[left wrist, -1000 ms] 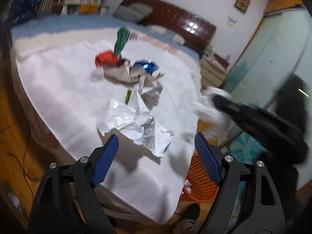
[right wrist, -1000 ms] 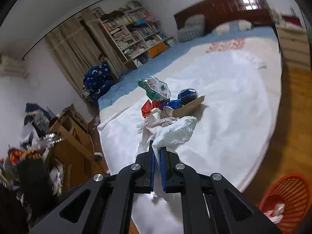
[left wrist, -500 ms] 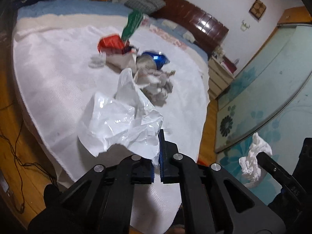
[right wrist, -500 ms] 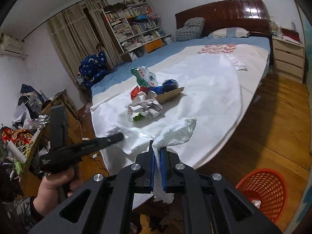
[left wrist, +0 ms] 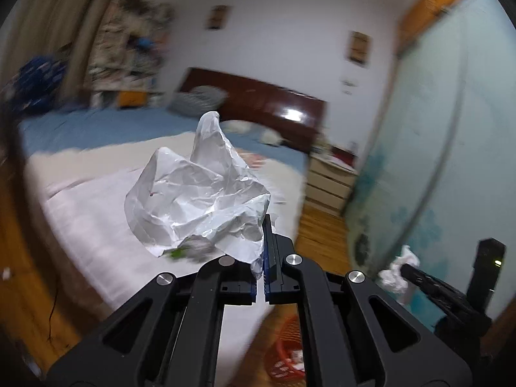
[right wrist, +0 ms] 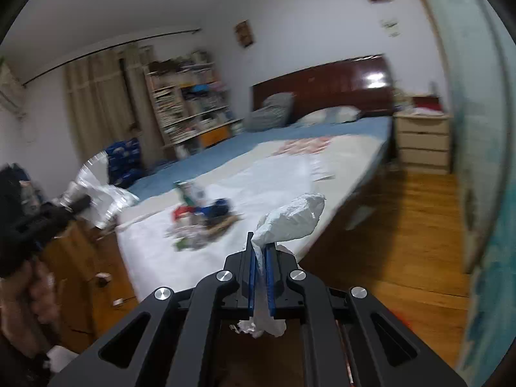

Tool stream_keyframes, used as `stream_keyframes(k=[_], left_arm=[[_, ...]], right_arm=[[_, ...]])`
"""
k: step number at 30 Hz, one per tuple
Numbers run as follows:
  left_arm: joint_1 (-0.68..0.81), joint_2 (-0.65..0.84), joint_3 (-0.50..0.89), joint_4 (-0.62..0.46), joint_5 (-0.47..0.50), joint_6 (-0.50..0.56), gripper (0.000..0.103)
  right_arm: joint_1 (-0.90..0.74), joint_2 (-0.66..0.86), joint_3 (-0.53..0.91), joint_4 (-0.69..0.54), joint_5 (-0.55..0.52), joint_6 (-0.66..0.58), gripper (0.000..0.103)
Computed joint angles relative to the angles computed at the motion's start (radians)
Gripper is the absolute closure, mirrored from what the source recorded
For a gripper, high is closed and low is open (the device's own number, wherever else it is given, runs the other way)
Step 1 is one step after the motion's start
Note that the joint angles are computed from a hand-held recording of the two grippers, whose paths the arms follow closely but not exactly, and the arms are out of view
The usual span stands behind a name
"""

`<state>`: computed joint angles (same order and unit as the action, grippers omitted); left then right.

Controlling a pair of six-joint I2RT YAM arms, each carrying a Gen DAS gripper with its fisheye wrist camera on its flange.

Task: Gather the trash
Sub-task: 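Carry both items to the red wastebasket and open both tools over it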

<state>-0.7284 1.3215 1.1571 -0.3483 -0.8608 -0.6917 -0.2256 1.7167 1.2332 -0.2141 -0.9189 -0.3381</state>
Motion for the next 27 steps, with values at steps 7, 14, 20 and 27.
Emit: stream_keyframes(k=[7,14,20,27], left_arm=[[0.015,0.503,0.345,0.130,0.417,0.156,0.100],[0.114,1.089,0.864,-0.153,0.792,0.071,0.100],[0.129,1.313,1.179,-0.362,0.861,0.102,0.100],[0.134,1.311,1.179,-0.344,0.864,0.110,0.099]], right_arm=[[-0.123,0.309,0.285,-0.218,0.151,-0.066,0.095],[-0.104,0.764,0.792,-0.585,0.399,-0.030,0.095],[-0.065,0.906,0.965,-0.678,0.401,-0.059,0.095],[-0.055,0.898,0.934,-0.623,0.397,-0.022,0.092]])
